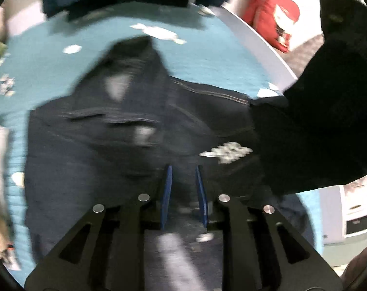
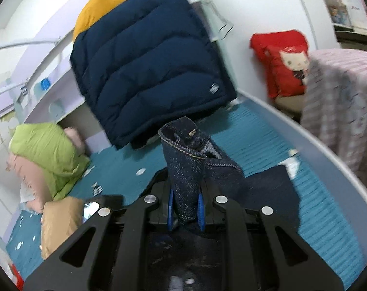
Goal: Fold large clothes
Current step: 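Fold the held sleeve across the shirt with the right gripper and release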
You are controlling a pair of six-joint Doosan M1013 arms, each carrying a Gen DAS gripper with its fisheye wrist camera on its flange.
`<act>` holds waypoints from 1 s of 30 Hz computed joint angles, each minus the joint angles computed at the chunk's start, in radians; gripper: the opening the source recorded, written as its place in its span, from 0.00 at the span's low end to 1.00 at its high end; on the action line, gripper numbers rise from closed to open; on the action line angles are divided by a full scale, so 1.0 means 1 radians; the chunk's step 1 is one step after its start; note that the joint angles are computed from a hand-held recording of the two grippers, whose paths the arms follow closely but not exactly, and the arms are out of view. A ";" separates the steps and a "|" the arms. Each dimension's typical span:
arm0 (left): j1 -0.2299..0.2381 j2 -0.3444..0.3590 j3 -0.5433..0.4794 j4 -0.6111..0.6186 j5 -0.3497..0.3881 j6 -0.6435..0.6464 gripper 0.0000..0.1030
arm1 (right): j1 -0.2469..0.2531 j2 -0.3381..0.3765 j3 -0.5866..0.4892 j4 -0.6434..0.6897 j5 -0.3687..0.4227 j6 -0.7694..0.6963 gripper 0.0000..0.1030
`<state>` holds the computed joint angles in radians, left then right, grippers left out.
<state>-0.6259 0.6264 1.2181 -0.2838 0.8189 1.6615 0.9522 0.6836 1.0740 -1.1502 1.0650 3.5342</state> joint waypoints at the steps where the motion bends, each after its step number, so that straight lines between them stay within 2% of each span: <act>1: 0.010 -0.006 0.007 0.000 0.000 -0.005 0.20 | -0.002 0.013 -0.017 0.016 -0.013 -0.016 0.14; 5: 0.065 -0.030 0.055 -0.042 -0.006 -0.018 0.22 | -0.012 0.070 -0.079 0.098 -0.100 -0.077 0.14; 8: 0.094 -0.051 0.104 -0.035 -0.033 -0.045 0.28 | -0.022 0.127 -0.151 0.198 -0.125 -0.180 0.14; 10: 0.107 -0.052 0.115 0.000 -0.033 -0.081 0.28 | -0.035 0.150 -0.169 0.278 -0.183 -0.239 0.22; 11: 0.112 -0.048 0.117 0.031 -0.027 -0.113 0.28 | -0.044 0.156 -0.169 0.340 -0.228 -0.279 0.31; 12: 0.116 -0.045 0.117 0.056 -0.019 -0.142 0.28 | -0.052 0.163 -0.168 0.402 -0.268 -0.300 0.59; 13: 0.120 -0.045 0.120 0.065 -0.017 -0.156 0.28 | -0.052 0.164 -0.164 0.412 -0.281 -0.280 0.74; 15: 0.131 -0.043 0.124 0.049 -0.014 -0.166 0.28 | -0.044 0.143 -0.118 0.324 -0.321 -0.173 0.78; 16: 0.134 -0.042 0.125 0.048 -0.012 -0.170 0.29 | -0.041 0.133 -0.104 0.304 -0.319 -0.152 0.83; 17: 0.136 -0.042 0.127 0.039 -0.010 -0.161 0.30 | -0.035 0.118 -0.088 0.280 -0.289 -0.132 0.84; 20: 0.140 -0.037 0.129 -0.046 -0.007 -0.111 0.65 | -0.027 0.076 -0.037 0.269 -0.220 -0.103 0.84; 22: 0.147 -0.030 0.130 -0.151 -0.011 -0.059 0.71 | -0.021 0.026 0.041 0.283 -0.168 -0.040 0.84; 24: 0.148 -0.013 0.111 -0.208 0.021 -0.036 0.80 | -0.018 -0.019 0.120 0.307 -0.135 0.063 0.84; 27: 0.141 0.032 0.063 -0.265 0.087 -0.027 0.83 | -0.013 -0.083 0.255 0.302 -0.154 0.295 0.84; 29: 0.117 0.045 0.041 -0.174 0.081 -0.105 0.83 | -0.009 -0.109 0.321 0.281 -0.193 0.431 0.84; 30: 0.103 0.047 0.031 -0.108 0.089 -0.129 0.80 | -0.008 -0.115 0.339 0.268 -0.207 0.475 0.81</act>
<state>-0.5230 0.6730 1.2493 -0.3919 0.9081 1.5321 0.9447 0.5681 1.4130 -0.8820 0.8577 4.0095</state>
